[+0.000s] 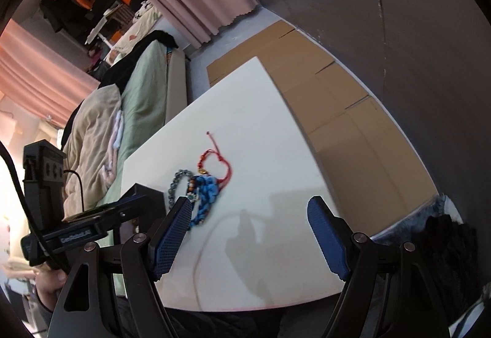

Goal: Organize jewelry
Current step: 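Reach the left gripper to the blue braided bracelet and grasp it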

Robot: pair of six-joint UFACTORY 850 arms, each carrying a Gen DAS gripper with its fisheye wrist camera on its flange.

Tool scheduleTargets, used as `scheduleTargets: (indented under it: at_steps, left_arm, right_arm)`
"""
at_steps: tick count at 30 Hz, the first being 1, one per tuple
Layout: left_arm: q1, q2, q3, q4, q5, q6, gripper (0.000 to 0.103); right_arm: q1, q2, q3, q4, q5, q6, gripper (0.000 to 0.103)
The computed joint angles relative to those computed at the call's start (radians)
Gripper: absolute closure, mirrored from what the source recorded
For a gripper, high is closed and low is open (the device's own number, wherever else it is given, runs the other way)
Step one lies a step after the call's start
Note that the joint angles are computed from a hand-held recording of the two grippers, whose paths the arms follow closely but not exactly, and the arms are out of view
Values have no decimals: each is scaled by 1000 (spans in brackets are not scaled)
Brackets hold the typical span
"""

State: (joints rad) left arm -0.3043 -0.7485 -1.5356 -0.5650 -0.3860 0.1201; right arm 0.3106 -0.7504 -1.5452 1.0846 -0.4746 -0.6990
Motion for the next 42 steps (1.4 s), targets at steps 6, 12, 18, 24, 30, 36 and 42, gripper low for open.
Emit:
scheduleTargets:
  at_steps: [6, 12, 18, 24, 30, 36, 42]
  left_arm:
    - [-25, -62, -78, 202, -55, -173, 63]
    - [-46, -110, -126, 338, -113, -259, 63]
    - [-65, -141, -169, 506, -159, -376, 63]
    - [-66, -138, -166, 529, -167, -380, 72]
    - [-81, -160, -201, 547, -204, -366, 72]
    - [-89, -195, -239, 551, -240, -361, 88]
    - [-87, -146, -181, 534, -175, -362, 90]
  right_arm:
    - [-15, 14, 35, 52, 13, -39, 25]
    - [-12, 26, 83, 152, 25, -125, 25]
    - [7, 28, 115, 212, 23, -163, 25]
    - [19, 35, 121, 209, 28, -178, 25]
    - [11, 38, 133, 239, 24, -201, 25]
    - [-2, 53, 165, 289, 27, -239, 25]
    - [-13, 59, 180, 314, 19, -262, 25]
